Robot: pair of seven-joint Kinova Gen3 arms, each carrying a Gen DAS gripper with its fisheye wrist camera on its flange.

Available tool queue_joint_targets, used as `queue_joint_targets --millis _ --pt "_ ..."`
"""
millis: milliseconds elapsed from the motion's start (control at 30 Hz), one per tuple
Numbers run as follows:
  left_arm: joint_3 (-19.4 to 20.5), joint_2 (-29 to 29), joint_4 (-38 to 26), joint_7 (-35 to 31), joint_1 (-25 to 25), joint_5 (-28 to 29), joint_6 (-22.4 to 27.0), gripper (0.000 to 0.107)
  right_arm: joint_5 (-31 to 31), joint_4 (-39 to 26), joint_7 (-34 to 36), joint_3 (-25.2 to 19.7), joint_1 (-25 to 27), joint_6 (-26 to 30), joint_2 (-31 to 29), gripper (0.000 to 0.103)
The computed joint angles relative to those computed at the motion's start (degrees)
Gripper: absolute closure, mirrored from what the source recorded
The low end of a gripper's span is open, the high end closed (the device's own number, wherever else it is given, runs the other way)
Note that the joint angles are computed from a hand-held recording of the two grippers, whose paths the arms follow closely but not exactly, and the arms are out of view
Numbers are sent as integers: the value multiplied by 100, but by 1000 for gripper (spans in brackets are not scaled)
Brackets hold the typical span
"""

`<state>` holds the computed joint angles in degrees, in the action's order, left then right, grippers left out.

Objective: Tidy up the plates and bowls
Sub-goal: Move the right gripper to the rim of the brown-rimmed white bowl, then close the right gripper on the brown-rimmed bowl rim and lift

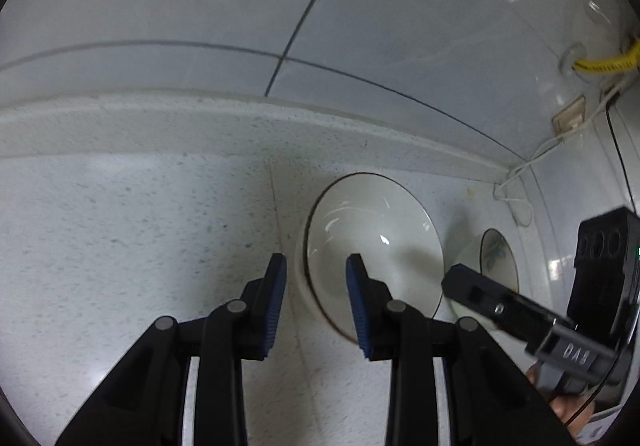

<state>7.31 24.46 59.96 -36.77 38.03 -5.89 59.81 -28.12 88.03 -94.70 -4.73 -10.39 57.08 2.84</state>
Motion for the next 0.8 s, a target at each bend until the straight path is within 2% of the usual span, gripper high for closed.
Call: queue_joint_targets --millis 233,367,667,800 --pt "150 248 112 -240 -490 773 -401 81 995 -371 -624 -135 -353 -9 255 54" --pt "203 276 318 -342 -638 1079 -659 87 1216 -565 -622 -141 -394 162 343 54" --pt "192 255 516 -381 -583 1145 -797 91 2002 -801 -563 -253 -729 352 518 53" --pt "192 162 681 -327 -598 1192 -887 91 1762 -724 -302 -269 -686 349 468 56"
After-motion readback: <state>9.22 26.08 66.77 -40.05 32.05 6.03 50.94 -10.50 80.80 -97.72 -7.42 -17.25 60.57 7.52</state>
